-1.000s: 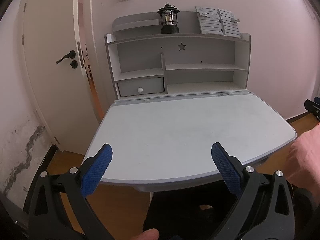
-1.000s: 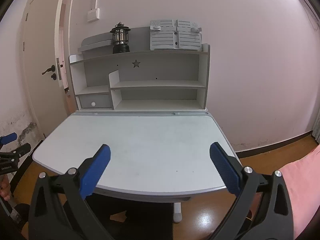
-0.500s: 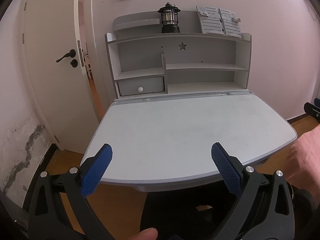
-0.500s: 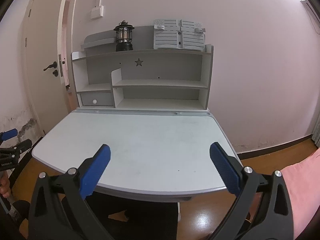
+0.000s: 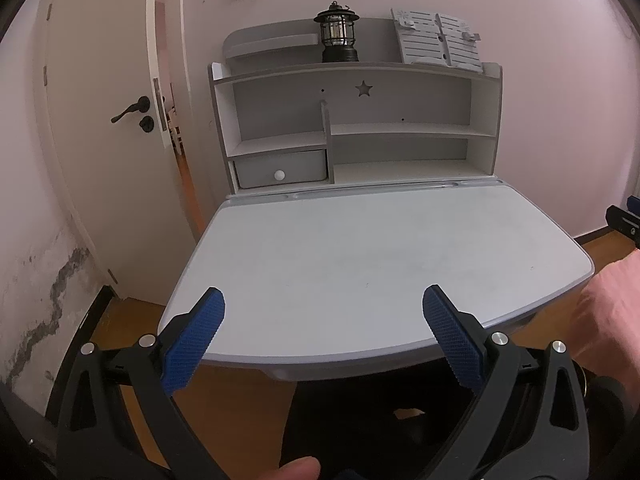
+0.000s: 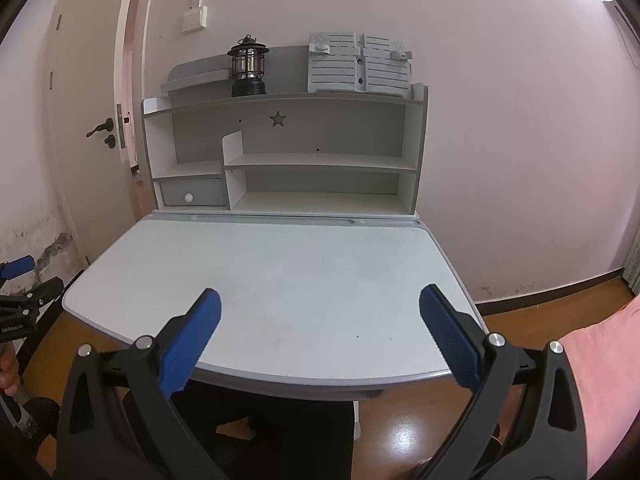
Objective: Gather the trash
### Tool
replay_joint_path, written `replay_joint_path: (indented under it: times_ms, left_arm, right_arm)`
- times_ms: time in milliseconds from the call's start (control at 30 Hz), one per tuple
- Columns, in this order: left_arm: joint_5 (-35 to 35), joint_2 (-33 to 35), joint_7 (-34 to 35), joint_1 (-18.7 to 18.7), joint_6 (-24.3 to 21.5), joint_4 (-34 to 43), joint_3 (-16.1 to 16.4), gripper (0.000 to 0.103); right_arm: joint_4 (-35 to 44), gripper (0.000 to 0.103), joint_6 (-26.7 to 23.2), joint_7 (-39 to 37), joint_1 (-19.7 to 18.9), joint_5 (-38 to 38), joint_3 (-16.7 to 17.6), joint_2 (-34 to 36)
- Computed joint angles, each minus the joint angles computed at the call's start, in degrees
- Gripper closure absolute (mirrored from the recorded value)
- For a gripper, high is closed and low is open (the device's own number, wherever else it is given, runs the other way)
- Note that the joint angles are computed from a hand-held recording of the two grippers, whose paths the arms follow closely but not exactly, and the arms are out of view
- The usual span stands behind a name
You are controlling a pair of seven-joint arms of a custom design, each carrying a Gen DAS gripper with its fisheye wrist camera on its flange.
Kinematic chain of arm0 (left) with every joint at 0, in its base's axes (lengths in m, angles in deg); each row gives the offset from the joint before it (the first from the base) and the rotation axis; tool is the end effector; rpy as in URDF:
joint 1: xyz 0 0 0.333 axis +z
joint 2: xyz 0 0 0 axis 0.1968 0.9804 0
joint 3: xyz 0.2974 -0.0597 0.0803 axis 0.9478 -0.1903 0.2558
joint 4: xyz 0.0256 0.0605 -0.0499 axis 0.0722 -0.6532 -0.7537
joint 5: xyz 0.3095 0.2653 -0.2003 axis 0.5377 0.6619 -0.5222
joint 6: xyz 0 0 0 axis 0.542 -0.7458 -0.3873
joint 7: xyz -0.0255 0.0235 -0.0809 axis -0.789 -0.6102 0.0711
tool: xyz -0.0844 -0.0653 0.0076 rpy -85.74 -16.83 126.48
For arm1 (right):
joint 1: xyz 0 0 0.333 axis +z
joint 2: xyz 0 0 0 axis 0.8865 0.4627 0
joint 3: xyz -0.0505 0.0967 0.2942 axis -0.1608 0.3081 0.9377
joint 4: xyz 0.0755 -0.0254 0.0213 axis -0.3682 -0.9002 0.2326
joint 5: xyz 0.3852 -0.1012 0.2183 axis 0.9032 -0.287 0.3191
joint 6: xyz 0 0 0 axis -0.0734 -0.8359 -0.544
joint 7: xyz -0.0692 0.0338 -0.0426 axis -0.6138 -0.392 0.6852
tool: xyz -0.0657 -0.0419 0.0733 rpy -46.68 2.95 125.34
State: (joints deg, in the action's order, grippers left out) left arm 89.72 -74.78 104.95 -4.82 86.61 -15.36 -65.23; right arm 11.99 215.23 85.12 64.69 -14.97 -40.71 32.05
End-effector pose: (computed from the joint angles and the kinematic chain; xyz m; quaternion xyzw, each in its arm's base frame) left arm 0.5929 -0.2911 0.6836 -0.7345 0.4738 -0.2309 0.4274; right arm 0.7211 0.0458 0.7421 -0.7536 0.4245 -0.2605 0.4291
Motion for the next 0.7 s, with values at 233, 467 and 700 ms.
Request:
replay_joint_path:
  times_ms: [233, 467, 700]
  left_arm:
    - [-0.02, -0.03, 0.02, -0.02, 0.03, -0.05, -0.01, 0.007]
    - [-0.31, 0.27, 0.36, -0.16, -0.35, 0.37, -0.02, 0.007]
    - [-0.35, 0.42, 0.28, -0.27, -0.56, 0.59, 0.05, 0.007]
  right_arm:
    - [0.04, 0.007, 0.04, -0.64, -0.07, 0.11, 0.07, 0.27]
    - [-0.48, 0.007, 0.22, -1.04, -0.07, 0.29, 0.10, -0.02]
    - [-0.45, 0.007, 0.15, -1.22, 0.00, 0.12, 0.05, 0.02]
